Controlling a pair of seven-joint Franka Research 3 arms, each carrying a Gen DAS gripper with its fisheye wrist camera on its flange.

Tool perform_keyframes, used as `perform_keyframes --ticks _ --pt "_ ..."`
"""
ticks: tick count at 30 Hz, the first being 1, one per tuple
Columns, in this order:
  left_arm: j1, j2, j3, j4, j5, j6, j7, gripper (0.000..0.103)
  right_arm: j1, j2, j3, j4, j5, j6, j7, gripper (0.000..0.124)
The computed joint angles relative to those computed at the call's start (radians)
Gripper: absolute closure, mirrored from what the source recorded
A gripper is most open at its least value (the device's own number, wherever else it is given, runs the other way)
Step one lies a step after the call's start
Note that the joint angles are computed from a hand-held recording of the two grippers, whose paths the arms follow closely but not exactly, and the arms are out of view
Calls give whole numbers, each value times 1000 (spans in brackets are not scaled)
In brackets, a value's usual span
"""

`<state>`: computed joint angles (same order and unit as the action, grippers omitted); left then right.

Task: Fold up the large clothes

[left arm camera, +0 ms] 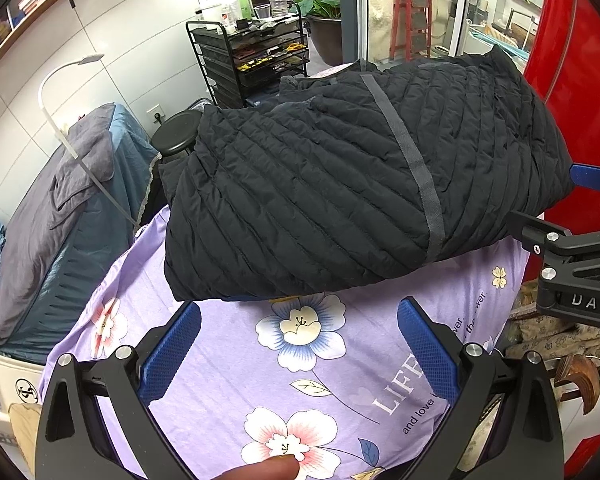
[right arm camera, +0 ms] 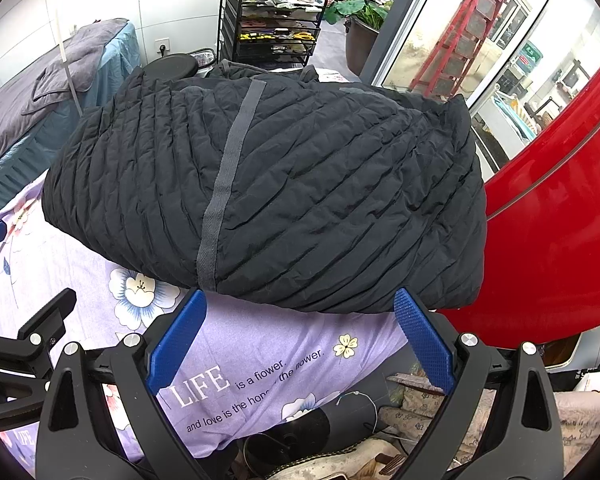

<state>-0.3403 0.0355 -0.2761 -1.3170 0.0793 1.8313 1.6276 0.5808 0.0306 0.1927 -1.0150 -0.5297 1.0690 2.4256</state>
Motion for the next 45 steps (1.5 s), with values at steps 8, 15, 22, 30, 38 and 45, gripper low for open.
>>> perform_keyframes --ticks 8,15,22,30,38,45 --pt "10 -18 6 -28 -37 20 28 6 -6 -7 -1 -14 6 11 -1 30" --pt "26 -88 18 -146 -98 158 36 6 -10 -6 -1 -16 8 13 0 30" --pt "25 -118 21 -197 -126 223 46 6 -12 -12 2 -22 5 14 9 30" --pt "20 -84 13 -138 -97 154 23 6 -18 -17 5 -29 6 18 11 30" --pt "18 -93 13 -146 -90 153 30 6 -20 -24 10 -36 4 16 19 30" --pt "16 -90 11 -140 -87 142 29 6 -19 -24 13 -35 4 11 26 30"
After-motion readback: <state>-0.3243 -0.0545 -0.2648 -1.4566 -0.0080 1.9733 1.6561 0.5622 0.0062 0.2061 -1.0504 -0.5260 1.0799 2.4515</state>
